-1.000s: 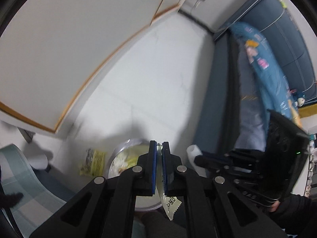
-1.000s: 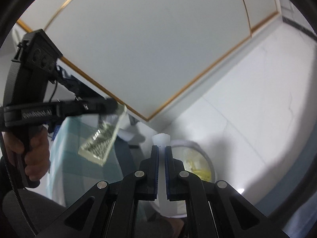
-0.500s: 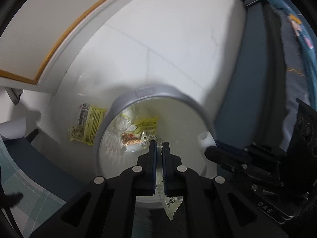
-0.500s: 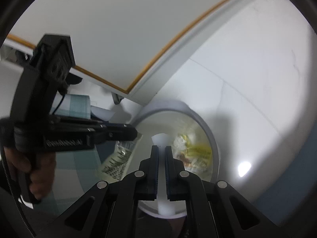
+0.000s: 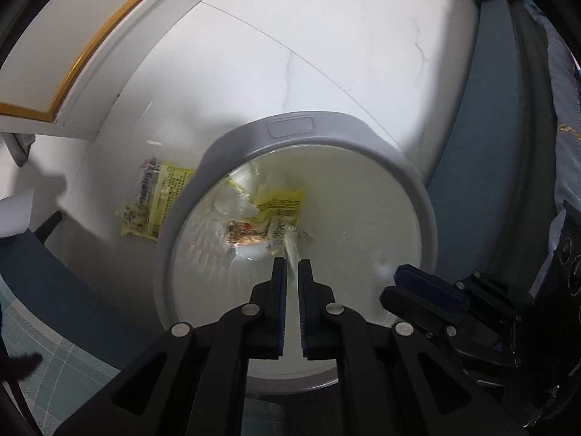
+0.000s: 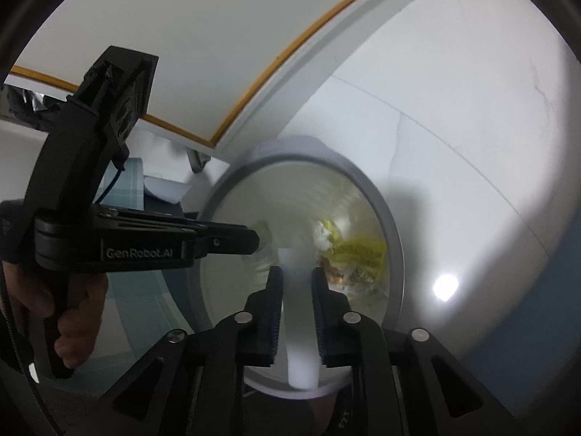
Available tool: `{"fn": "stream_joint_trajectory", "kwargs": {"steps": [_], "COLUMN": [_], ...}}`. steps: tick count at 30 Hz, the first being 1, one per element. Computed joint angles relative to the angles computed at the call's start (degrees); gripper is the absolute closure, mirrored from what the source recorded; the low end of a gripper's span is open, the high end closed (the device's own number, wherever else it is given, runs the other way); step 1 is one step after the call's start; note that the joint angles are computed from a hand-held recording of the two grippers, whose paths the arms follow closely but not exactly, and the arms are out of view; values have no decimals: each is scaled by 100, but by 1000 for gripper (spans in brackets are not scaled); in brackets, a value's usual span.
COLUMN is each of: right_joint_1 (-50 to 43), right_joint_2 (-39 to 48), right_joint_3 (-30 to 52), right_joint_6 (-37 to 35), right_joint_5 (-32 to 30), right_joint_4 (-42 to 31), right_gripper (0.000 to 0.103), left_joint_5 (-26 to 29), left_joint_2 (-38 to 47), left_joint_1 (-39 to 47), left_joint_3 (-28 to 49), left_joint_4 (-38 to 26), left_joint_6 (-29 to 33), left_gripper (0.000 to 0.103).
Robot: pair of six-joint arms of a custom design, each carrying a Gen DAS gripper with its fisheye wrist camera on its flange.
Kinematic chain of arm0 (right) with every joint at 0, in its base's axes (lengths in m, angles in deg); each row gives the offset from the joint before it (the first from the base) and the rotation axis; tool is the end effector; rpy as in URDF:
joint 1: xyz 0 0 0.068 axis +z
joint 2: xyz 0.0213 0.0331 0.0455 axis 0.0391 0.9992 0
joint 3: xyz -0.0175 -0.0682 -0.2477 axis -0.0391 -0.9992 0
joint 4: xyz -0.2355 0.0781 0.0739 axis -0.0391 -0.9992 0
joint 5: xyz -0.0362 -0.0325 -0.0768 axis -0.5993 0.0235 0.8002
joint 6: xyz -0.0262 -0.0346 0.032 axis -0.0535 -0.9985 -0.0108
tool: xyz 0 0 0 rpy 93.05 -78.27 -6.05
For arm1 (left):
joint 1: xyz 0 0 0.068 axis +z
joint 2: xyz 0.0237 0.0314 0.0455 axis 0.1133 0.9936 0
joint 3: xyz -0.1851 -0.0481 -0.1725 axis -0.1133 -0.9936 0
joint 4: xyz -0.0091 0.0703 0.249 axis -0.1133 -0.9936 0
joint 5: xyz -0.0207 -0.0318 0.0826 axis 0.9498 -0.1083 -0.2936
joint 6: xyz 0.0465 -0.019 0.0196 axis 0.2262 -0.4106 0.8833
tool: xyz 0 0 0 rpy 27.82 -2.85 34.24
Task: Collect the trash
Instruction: 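Open both tools to drop the wrapper and strip into the bin, then move both open tools back over the checked table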
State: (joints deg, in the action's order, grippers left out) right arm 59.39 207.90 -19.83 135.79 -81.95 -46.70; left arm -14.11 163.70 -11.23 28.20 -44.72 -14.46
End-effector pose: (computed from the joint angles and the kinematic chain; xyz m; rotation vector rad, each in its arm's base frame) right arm 0.1736 0.2609 0.0071 0.7658 2.6596 0.7140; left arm 0.2814 -0.0954 0.0592 -1.1323 -2.6123 0.2547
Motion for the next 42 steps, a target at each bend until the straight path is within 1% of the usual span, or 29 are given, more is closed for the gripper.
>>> {"fn": "stream_joint_trajectory", "kwargs": {"steps": [1,3,6,8,9,10,11,12,14,15,17,18,19,20,23,25,27,29,31,34,36,40,42], "right_joint_1": [16,54,63,78,95,117,142,162,185,187,142,108,104,112,181,215,249,289,315,381,446,605,758], "right_joint_2": [177,127,124,70,63,0,2,8,-85,-105,-132,-172,-198,-275,-468,-611,-856,-1152,-1462,-2012,-2364,-2907,-3112], "right_joint_3": [150,131,227,184,195,187,167,182,140,131,273,254,266,251,216,149,21,-74,-59,-33,125,385,666], "right_joint_6": [37,116,102,104,118,137,163,201,301,319,253,206,215,249,337,363,406,459,443,411,372,352,376], "right_joint_5": [-20,30,11,6,31,100,152,195,317,355,334,312,320,355,465,442,440,526,652,956,1196,1526,1788], "right_joint_4": [-9,-55,-315,-286,-338,-426,-394,-407,-487,-496,-789,-820,-867,-949,-1185,-1256,-1393,-1589,-1959,-2539,-3060,-3653,-4107], "right_gripper": [86,86,84,83,81,80,75,69,62,61,59,58,58,57,55,54,53,52,51,43,36,35,34], "left_joint_5": [-29,-106,-132,-76,-21,36,87,143,202,210,272,247,228,225,50,-229,-287,-207,-145,-52,-4,216,283], "left_joint_2": [-22,2,-56,-170,-208,-263,-310,-369,-484,-547,-605,-630,-683,-738,-1066,-1489,-1771,-2033,-2279,-2688,-2839,-3234,-3580], "left_joint_1": [-3,-6,29,54,67,59,57,57,46,32,18,-6,-36,-46,-101,-146,-106,29,158,436,575,979,1194], "left_joint_3": [-10,-31,-16,-41,-35,-20,-8,-10,-24,-35,3,31,43,48,40,-75,-50,128,293,659,867,1249,1322], "left_joint_4": [24,87,102,131,109,62,21,-15,-81,-137,-284,-378,-449,-501,-587,-415,-402,-538,-618,-835,-973,-1358,-1427], "left_joint_6": [-13,-59,-128,-130,-126,-122,-108,-94,-36,-22,40,43,91,148,308,350,361,450,469,419,410,473,566], "left_gripper": [98,92,78,64,62,57,53,52,49,49,46,43,36,33,31,31,31,31,31,27,27,26,26]}}
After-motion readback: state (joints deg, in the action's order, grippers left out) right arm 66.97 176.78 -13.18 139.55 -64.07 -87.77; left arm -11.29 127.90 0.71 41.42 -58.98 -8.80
